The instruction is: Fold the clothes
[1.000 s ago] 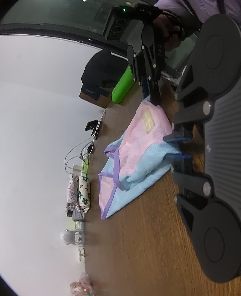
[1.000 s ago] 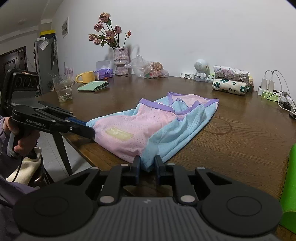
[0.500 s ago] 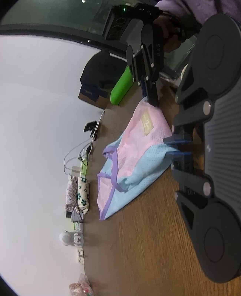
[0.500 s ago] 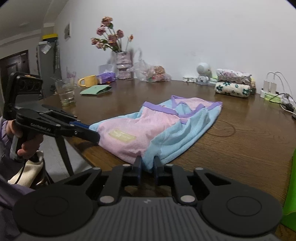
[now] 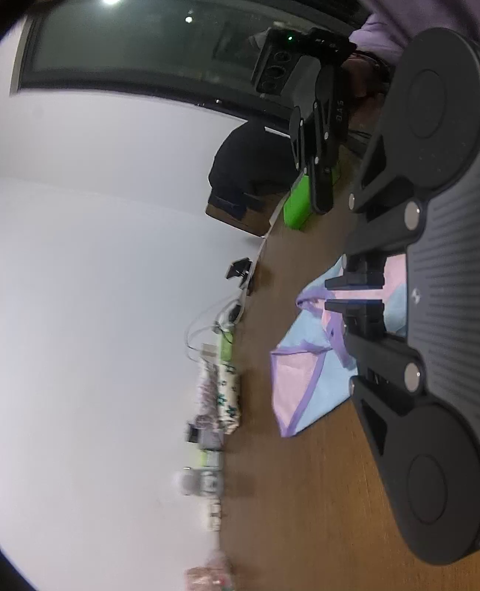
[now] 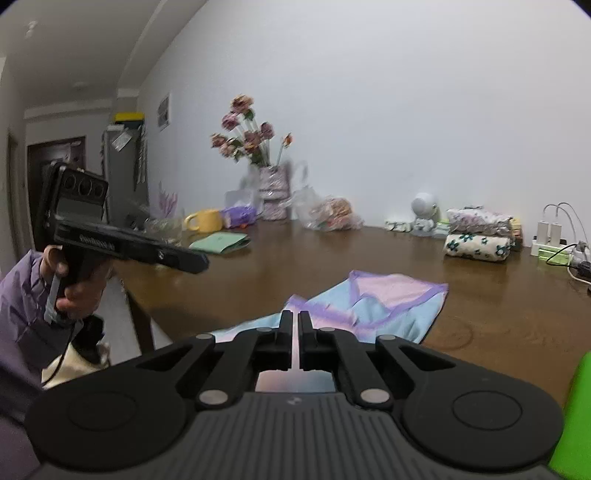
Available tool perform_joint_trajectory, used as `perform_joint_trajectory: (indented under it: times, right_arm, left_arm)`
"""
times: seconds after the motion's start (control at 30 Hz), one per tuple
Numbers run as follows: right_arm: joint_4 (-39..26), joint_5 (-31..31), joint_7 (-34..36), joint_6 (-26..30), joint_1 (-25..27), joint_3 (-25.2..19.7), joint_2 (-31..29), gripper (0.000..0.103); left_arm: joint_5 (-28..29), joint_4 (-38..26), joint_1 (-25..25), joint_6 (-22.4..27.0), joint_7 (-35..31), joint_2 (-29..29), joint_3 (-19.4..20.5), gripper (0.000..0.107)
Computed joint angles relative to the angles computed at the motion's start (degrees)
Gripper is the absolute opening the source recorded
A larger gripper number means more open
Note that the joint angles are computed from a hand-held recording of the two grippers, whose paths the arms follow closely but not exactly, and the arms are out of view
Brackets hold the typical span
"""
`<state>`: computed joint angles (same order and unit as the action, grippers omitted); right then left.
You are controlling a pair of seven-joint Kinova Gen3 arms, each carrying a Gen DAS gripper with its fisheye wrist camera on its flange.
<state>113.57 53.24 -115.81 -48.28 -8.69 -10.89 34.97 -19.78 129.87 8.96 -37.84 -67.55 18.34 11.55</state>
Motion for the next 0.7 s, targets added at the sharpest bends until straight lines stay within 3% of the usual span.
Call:
perform_joint_trajectory:
  times: [0.07, 0.13, 0.2, 0.23, 0.27, 0.33, 0.43, 0.47, 0.5, 0.53, 0.57, 0.6, 0.7]
  right_arm:
    - [-2.0, -0.3, -2.5, 3.6, -1.3, 0.6, -0.3, 0.003]
    - [-3.9, 2.8, -5.5, 8.0, -1.8, 0.7, -0.8, 0.007]
    - [-3.7, 7.5, -5.8, 9.4, -0.2, -0.4, -1.0, 0.023]
    - [-3.4, 9.8, -6.1, 9.0, 0.4, -0.4, -1.0, 0.044]
    - [-2.9, 11.6, -6.5, 8.4, 0.5, 0.0, -1.2, 0.049]
    - [-1.6, 13.2, -5.5, 7.4, 0.5, 0.8, -1.4, 0.05]
    - [-0.2, 9.5, 0.0, 8.5, -1.4, 1.8, -1.6, 0.049]
    - [0.1, 8.3, 1.2, 9.6, -2.1, 1.7, -1.7, 0.047]
    - [-0.1, 7.9, 1.7, 11.1, -2.6, 1.5, -1.6, 0.044]
    - [0.2, 6.9, 3.2, 11.7, -2.9, 1.3, -1.6, 0.035]
    - [0.1, 6.6, 3.7, 12.0, -2.7, 0.8, -1.3, 0.021]
    - [0.0, 6.2, 4.2, 12.4, -2.5, 0.4, -1.0, 0.016]
    - [0.2, 6.6, 4.0, 11.1, -0.8, -1.1, -0.3, 0.005]
  left_arm:
    - [-1.9, -1.4, -0.3, 2.3, 1.9, 1.3, -0.2, 0.014]
    - [-0.6, 0.6, 3.6, 0.8, 0.0, 1.0, -3.6, 0.043]
    - [0.2, 4.0, 8.9, -3.6, -4.7, 1.2, -8.3, 0.061]
    - [1.6, 5.5, 11.2, -5.9, -7.0, 1.7, -9.9, 0.062]
    - [3.1, 6.7, 12.6, -7.8, -9.3, 2.3, -10.4, 0.062]
    - [7.4, 7.9, 13.2, -9.5, -14.0, 4.0, -8.4, 0.062]
    - [14.4, 5.5, 18.1, -5.5, -18.5, 5.2, -10.5, 0.059]
    - [16.7, 4.2, 19.5, -3.3, -19.9, 5.4, -11.3, 0.055]
    - [18.5, 3.0, 19.9, -1.3, -21.4, 5.7, -11.2, 0.038]
    - [19.4, 2.4, 19.2, -0.3, -22.5, 6.0, -10.3, 0.022]
    - [19.3, 2.3, 17.4, -0.2, -22.8, 6.1, -8.5, 0.016]
    - [18.3, 2.5, 14.8, -0.6, -22.8, 6.3, -6.0, 0.009]
    - [18.3, 2.9, 11.4, -1.3, -24.0, 6.5, -2.4, 0.004]
